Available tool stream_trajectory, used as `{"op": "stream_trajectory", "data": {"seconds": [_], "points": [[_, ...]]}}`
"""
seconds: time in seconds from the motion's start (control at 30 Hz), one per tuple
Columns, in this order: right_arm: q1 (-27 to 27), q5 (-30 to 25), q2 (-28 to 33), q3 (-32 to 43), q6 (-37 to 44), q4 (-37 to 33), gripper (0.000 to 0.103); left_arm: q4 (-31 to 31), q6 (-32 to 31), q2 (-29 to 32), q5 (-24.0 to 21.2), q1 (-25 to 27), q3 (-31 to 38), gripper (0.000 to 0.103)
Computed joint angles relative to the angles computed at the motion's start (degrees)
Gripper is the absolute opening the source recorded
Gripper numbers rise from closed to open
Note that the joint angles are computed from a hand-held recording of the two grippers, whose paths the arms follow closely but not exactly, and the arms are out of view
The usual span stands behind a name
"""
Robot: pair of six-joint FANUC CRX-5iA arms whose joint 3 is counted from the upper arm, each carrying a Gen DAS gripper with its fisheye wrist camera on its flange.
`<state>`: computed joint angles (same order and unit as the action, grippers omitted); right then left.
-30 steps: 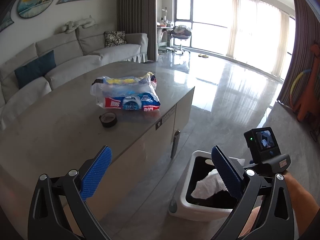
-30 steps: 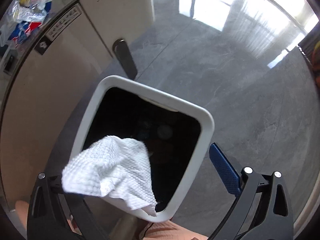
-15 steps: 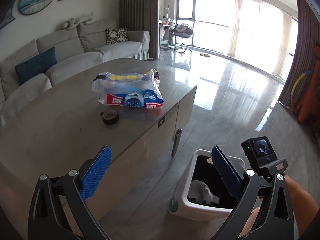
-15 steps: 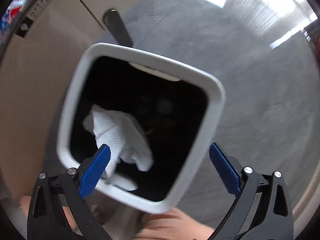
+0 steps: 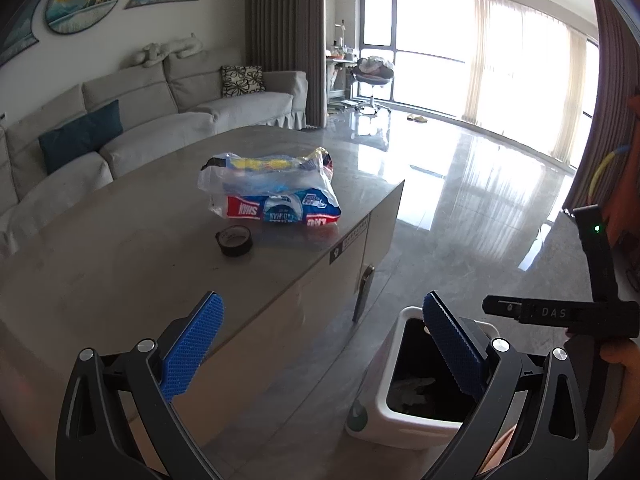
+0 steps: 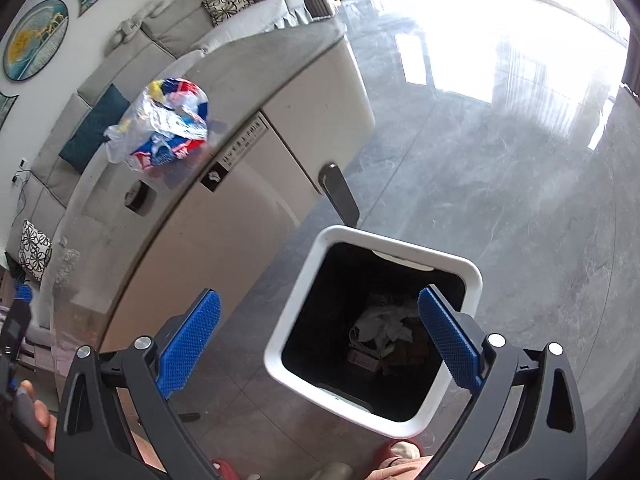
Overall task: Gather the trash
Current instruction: 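Move both grippers back over the table toward the remaining items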
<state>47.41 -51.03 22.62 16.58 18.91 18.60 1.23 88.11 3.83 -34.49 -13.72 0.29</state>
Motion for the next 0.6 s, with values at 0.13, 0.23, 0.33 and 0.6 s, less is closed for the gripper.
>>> {"op": "stream_trajectory", "data": {"seconds": [0.13,0.23,0.33,0.6], "points": [[1.28,1.29,-0.49,0.79,-0.42,3.82,0.098,0.08,0.48,-0.13,0.12,1.04,-0.17,0.099],[2.74,0.26,0.59,2.28,-0.52,9.38,0.098,-0.15,0.83,-0.13,0.12,2.21,-0.03,0.099],[4.49,-0.62,2.07,3.33,-2.04,17.25,0.098,-1.07,2.00,-0.04,-0.03,3.52,0.63,0.099],[6.89,-3.16,9.76,10.63,0.48,31.52,0.098,-3.32,4.27,1.11,-0.95,6.97,2.76,0.099]]}}
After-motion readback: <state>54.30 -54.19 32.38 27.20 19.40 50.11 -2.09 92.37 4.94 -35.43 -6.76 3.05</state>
